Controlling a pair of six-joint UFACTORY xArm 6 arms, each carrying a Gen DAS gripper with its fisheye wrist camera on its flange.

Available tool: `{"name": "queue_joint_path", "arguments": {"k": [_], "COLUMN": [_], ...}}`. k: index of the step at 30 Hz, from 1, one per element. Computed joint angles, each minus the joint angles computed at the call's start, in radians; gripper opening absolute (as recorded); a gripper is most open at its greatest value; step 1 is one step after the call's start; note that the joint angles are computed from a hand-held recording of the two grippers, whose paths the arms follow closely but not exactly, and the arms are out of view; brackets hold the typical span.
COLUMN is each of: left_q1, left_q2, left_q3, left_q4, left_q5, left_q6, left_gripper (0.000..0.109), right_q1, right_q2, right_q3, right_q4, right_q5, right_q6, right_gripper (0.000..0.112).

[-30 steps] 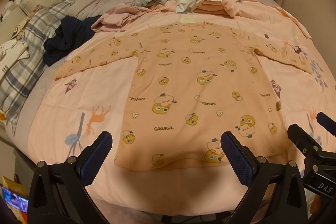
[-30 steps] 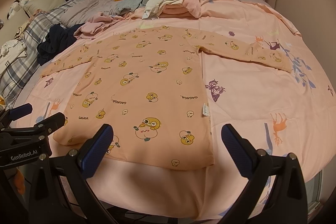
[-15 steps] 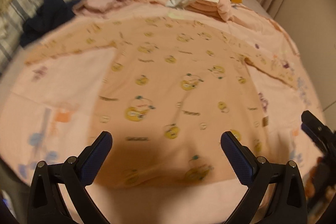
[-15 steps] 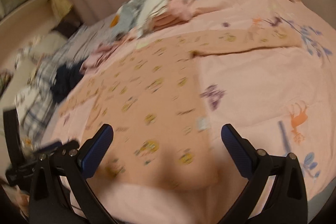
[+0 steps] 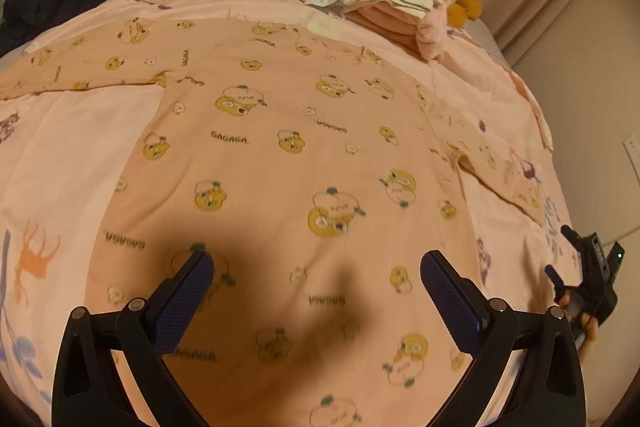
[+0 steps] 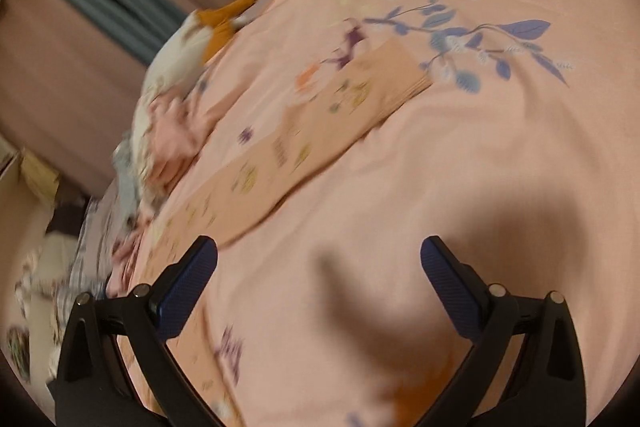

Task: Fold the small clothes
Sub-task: 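Grasp the cuff of the sleeve nearest the right tool with the right tool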

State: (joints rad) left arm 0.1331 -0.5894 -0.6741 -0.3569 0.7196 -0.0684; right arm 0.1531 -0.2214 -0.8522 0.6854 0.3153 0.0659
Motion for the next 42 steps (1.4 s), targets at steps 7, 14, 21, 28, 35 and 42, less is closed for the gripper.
{"name": "queue_joint_path", "arguments": {"k": [7, 14, 21, 28, 35, 42], "left_q1": [-0.002, -0.010, 0.000, 0.020, 0.074, 0.164], "left_q2": [0.090, 0.151, 0.170, 0.139, 0.082, 0.006], "left_q3": [-0.064, -0.103, -0.114, -0.103, -0.073, -0.025], "left_q4": [0.021, 0.101, 0.130, 0.224, 0.194, 0.126], "left_q5": [-0.033, -0.031, -0.019, -0.002, 0.022, 0.059], "left_q6": [-0.026, -0.069, -0.090, -0.133, -0.085, 0.003], "left_gripper": [0.102, 0.102, 0.102, 0.102, 0.102, 0.102], "right_q1": [-0.054, -0.085, -0.120, -0.102, -0.006, 0.175], "right_q2": [0.236, 0.382, 0.432, 0.378, 0.375, 0.505], "right_q3": [-0.218, -0.369, -0.410, -0.410, -0.577, -0.881], "right_q4": [0.147, 0.310, 0.006, -0.077, -0.334, -0.583], "right_q5": [0.021, -0.010, -0.011, -0.023, 0.066, 0.202], "right_q6": [-0.085, -0.125, 0.157, 0.169, 0.256, 0.340], "right_gripper": [0.096, 0.083, 0.014, 0.010, 0.010, 0.010]}}
